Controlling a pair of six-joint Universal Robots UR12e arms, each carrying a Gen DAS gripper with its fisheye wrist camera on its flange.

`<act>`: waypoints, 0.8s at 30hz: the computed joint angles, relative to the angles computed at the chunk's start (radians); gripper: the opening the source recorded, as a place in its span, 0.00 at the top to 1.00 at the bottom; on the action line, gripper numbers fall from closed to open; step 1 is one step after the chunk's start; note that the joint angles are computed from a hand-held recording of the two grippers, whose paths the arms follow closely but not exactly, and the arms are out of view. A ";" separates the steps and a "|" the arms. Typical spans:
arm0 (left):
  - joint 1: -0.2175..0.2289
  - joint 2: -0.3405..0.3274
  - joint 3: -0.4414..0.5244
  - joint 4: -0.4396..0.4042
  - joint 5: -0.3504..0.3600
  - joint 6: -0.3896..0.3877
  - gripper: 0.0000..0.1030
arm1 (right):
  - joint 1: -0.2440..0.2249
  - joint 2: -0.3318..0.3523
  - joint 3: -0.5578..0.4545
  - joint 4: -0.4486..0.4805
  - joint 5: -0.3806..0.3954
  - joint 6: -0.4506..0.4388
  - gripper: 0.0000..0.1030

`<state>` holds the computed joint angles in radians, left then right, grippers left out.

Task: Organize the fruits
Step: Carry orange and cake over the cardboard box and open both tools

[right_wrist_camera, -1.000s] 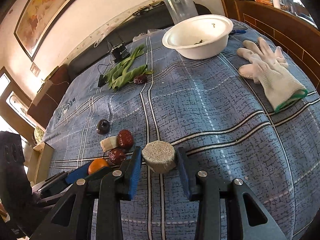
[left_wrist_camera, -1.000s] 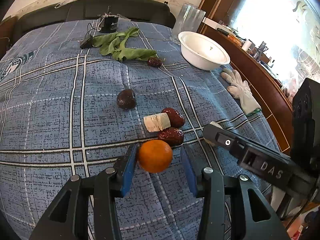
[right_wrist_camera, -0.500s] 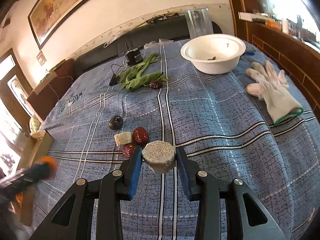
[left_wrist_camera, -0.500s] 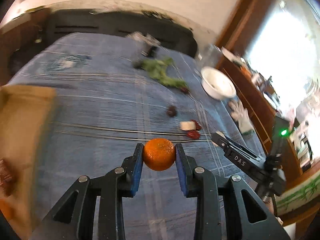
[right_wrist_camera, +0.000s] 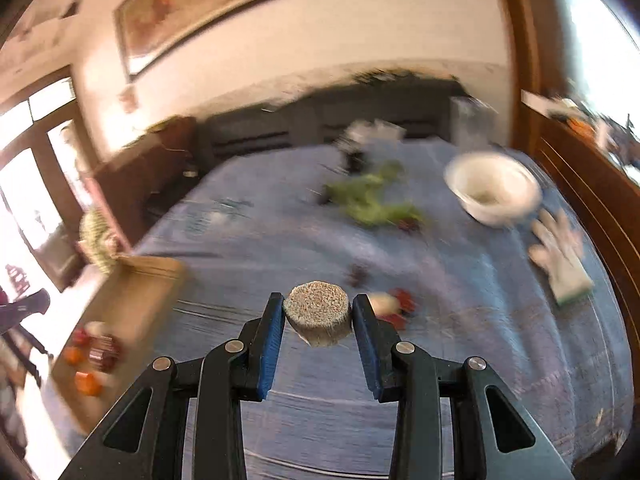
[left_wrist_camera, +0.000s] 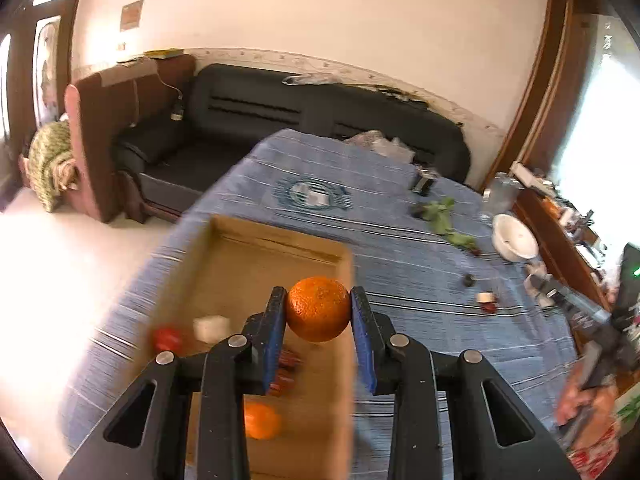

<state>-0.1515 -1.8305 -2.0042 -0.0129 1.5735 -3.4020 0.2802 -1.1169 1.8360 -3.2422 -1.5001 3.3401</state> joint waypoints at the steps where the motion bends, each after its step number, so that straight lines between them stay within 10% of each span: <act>1: 0.010 0.000 0.006 -0.012 0.012 0.010 0.70 | 0.012 0.003 -0.022 0.013 0.015 -0.010 0.63; 13: 0.107 -0.139 0.122 -0.216 -0.058 -0.016 0.70 | 0.148 0.215 -0.364 0.383 0.210 -0.106 0.62; 24: 0.131 -0.193 0.152 -0.286 -0.107 -0.043 0.70 | 0.190 0.319 -0.482 0.527 0.167 -0.156 0.62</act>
<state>-0.0202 -2.0232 -1.8517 -0.2993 1.4667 -3.4447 0.4700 -0.7979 1.3536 -2.7147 -1.3331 3.1845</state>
